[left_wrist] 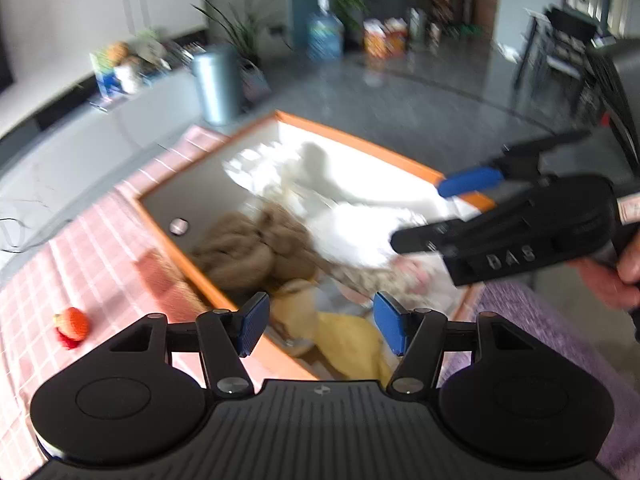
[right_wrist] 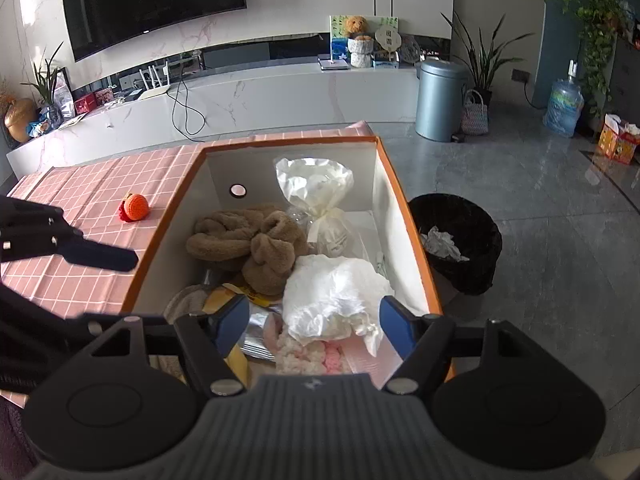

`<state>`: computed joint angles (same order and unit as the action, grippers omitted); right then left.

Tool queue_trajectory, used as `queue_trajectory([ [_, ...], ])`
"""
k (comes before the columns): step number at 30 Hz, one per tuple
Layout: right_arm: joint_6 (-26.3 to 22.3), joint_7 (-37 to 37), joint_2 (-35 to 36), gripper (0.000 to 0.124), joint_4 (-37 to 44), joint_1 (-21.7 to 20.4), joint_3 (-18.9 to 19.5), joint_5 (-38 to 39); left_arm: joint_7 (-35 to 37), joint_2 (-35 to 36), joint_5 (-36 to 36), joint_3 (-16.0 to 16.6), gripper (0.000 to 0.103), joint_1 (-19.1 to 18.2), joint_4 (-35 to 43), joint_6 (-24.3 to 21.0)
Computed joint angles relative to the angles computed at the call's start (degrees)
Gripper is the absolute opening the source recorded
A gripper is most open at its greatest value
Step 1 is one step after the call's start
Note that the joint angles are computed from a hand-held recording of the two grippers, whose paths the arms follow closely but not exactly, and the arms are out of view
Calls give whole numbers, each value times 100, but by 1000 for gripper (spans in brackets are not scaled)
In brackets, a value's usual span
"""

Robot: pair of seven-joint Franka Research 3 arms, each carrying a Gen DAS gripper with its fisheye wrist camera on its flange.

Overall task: Organize soft objects
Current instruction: 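Move both open tools back over the pink sponge beside the box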

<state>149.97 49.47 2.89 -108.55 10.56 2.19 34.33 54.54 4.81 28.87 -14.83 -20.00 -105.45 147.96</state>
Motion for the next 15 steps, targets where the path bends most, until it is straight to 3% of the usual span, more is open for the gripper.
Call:
queue_trajectory([
  [6,254,-237,-281,72,-291,109,45,165,-2012,-506,1681,73,70,64,-650,470],
  [15,1014,-1237,-746,80,-927,561,113,1105,-5049,-1341,3777,-258,70,501,-1479,489],
])
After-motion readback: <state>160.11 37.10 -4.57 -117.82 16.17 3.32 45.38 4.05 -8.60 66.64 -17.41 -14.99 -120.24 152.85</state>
